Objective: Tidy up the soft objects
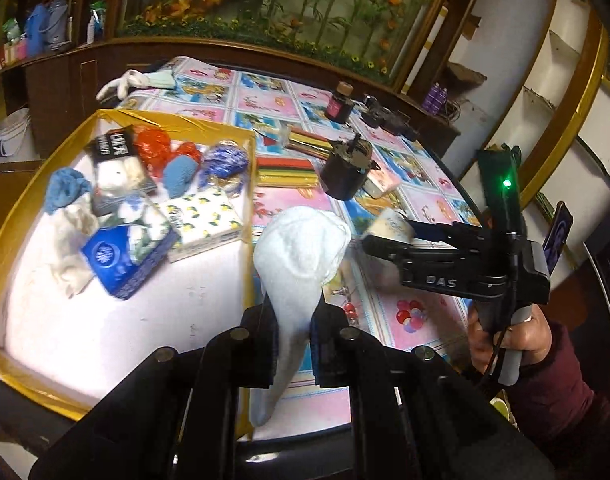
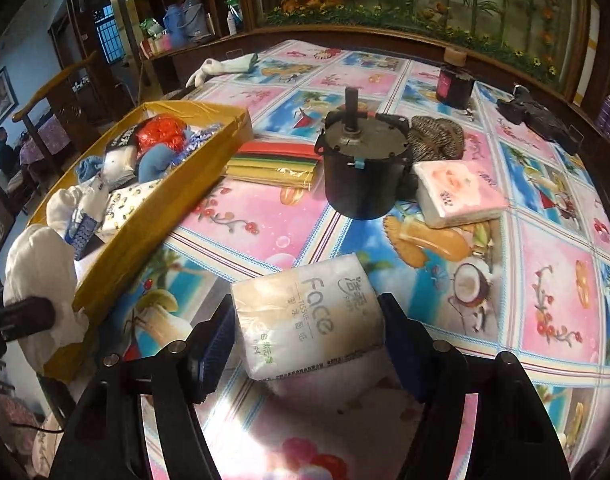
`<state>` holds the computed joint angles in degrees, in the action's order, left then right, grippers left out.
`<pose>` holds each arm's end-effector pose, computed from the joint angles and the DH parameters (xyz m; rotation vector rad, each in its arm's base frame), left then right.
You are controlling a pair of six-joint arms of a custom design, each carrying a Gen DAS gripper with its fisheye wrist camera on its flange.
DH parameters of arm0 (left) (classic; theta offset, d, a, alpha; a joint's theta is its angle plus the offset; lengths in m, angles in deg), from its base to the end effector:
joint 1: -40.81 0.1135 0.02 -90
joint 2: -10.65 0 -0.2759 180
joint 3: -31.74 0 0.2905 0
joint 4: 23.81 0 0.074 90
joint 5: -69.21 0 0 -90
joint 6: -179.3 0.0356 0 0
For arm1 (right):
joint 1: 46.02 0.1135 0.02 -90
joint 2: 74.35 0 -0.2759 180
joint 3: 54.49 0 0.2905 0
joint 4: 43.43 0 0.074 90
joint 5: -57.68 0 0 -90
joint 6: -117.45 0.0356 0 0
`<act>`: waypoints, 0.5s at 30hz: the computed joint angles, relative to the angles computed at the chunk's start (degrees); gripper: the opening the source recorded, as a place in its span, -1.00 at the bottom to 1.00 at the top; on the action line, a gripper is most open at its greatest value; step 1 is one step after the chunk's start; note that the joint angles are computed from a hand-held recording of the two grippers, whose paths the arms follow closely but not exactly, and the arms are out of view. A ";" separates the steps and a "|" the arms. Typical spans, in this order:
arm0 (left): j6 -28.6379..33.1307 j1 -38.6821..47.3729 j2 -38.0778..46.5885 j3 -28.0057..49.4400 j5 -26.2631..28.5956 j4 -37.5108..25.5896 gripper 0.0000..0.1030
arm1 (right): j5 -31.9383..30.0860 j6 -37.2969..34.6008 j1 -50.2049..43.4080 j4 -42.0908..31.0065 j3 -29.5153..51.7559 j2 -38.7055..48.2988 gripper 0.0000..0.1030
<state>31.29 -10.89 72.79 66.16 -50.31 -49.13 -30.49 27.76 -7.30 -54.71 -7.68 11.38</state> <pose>0.1448 -0.1550 0.1384 -0.3357 2.3336 -0.2856 0.2314 0.1840 0.1219 -0.7971 2.3316 0.2609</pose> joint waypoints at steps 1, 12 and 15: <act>-1.02 -0.51 -1.69 -0.60 -1.00 -1.57 -0.81 | 0.21 0.09 0.22 -0.59 -0.84 -1.94 0.33; -13.93 -0.58 -22.88 -9.29 -6.27 -21.59 -0.81 | 3.34 2.70 7.80 -6.52 -3.89 -14.35 0.33; -14.24 2.74 -28.01 -11.51 -4.86 -24.81 -0.81 | 3.92 3.17 10.28 -7.07 -2.87 -13.80 0.33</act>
